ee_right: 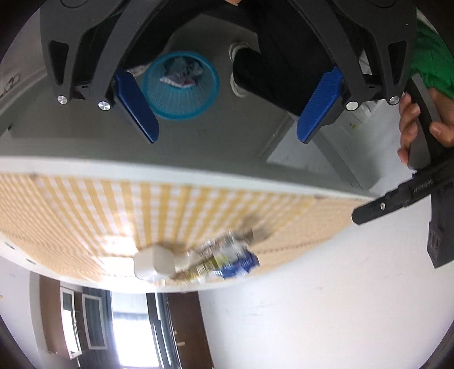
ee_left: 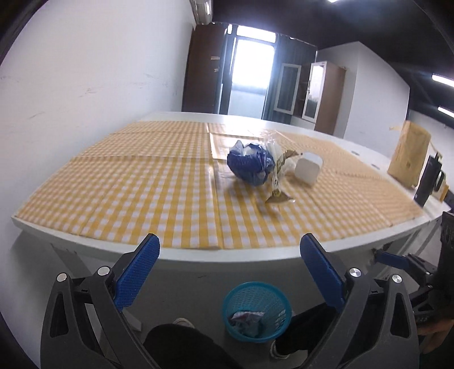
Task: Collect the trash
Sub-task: 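Raise both tools back above the table toward the blue snack bag, then grasp the blue snack bag with the left gripper while the right grasps the printed wrapper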
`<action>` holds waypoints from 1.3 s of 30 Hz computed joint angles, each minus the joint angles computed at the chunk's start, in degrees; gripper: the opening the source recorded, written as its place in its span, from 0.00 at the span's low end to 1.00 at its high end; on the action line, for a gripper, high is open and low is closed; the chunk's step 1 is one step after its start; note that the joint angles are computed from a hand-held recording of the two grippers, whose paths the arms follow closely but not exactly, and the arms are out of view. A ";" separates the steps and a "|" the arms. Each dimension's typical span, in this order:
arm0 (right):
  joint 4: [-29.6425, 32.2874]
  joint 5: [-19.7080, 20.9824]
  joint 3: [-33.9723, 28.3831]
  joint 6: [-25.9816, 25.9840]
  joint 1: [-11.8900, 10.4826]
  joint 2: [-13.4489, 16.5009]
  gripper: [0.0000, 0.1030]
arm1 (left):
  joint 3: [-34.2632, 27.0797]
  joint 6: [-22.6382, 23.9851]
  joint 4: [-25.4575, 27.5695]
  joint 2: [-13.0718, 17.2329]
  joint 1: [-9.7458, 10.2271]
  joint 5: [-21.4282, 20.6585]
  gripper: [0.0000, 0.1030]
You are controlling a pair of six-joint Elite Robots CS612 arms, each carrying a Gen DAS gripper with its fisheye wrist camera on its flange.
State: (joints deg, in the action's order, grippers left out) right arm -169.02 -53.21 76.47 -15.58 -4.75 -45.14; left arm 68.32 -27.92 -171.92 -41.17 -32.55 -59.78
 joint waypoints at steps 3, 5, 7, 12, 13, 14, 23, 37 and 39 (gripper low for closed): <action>-0.48 -0.19 -2.17 0.79 0.72 0.87 0.91 | 0.00 -0.07 -0.62 -0.09 0.55 -0.89 0.94; -0.55 -0.91 -4.25 0.83 1.45 1.87 0.91 | -0.25 0.37 -0.91 -0.04 0.77 -0.98 0.94; 0.38 -0.99 -5.84 1.02 1.92 2.55 0.91 | -0.54 0.47 -0.84 0.00 1.13 -1.21 0.94; 3.79 -1.44 -11.29 0.08 3.54 4.86 0.91 | -0.65 -0.15 -1.77 -0.14 2.05 -2.11 0.94; 4.31 -1.53 -12.44 0.12 3.83 5.35 0.91 | -0.84 0.00 -1.98 -0.05 2.22 -2.30 0.94; 4.97 -2.00 -14.08 0.41 4.20 6.10 0.91 | -1.34 0.01 -1.71 0.15 2.47 -2.55 0.94; 17.17 -6.03 -26.16 0.30 5.99 11.63 0.71 | -7.94 2.37 3.32 2.68 3.95 -3.08 0.94; 20.20 -2.87 -27.68 -0.10 4.48 12.30 0.18 | -20.08 1.42 10.32 8.94 5.89 -9.17 0.94; 19.50 -2.37 -26.76 -0.76 4.20 11.84 0.16 | -22.78 3.14 12.22 10.33 5.62 -8.45 0.94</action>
